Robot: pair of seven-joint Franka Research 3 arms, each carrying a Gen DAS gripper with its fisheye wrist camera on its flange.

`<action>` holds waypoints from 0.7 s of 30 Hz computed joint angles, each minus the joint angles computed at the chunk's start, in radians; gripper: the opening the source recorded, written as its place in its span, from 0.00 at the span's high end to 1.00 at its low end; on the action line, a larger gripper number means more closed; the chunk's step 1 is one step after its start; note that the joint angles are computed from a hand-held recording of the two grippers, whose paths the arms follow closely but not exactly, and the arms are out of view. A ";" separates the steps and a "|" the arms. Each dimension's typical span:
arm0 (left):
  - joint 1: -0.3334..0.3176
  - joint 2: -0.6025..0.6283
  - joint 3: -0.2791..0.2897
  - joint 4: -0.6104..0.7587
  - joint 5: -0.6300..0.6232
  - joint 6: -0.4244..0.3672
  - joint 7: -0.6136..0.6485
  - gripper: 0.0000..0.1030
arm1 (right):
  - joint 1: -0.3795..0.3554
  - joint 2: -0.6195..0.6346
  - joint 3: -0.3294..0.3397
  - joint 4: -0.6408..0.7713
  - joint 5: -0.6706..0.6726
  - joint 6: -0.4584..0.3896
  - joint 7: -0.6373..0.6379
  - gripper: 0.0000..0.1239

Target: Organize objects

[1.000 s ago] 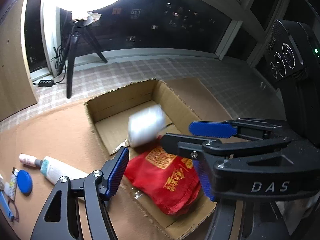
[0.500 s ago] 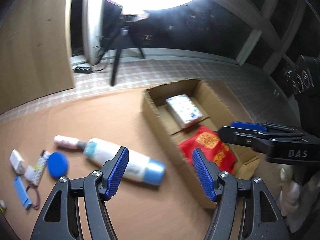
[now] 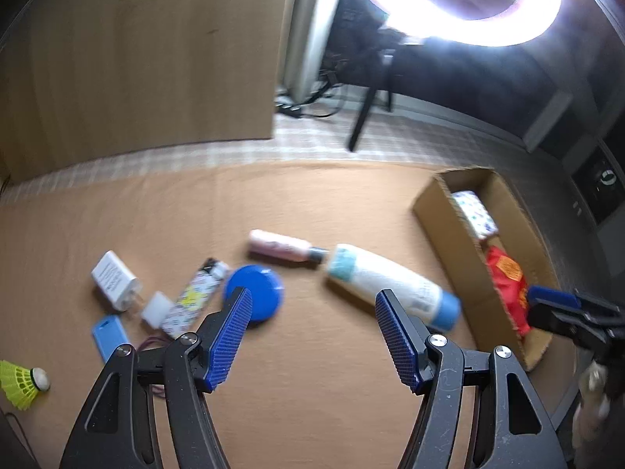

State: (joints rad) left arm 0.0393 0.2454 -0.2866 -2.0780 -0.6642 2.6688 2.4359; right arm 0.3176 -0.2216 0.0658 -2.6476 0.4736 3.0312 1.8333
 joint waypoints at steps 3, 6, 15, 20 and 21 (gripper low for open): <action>0.006 0.046 0.021 0.047 0.044 -0.015 -0.055 0.33 | 0.018 0.018 0.002 0.016 0.015 0.002 -0.002 0.59; 0.022 0.100 0.031 0.109 0.097 -0.038 -0.122 0.33 | 0.036 0.033 0.002 0.026 0.035 0.006 -0.008 0.59; 0.061 0.245 0.016 0.268 0.248 -0.071 -0.298 0.34 | 0.067 0.035 -0.004 0.010 0.109 0.023 -0.028 0.59; 0.071 0.300 0.000 0.326 0.300 -0.106 -0.358 0.34 | 0.054 0.015 0.005 -0.013 0.101 0.025 -0.009 0.59; 0.074 0.311 -0.005 0.337 0.304 -0.115 -0.367 0.34 | 0.048 0.008 0.009 -0.021 0.093 0.025 0.001 0.59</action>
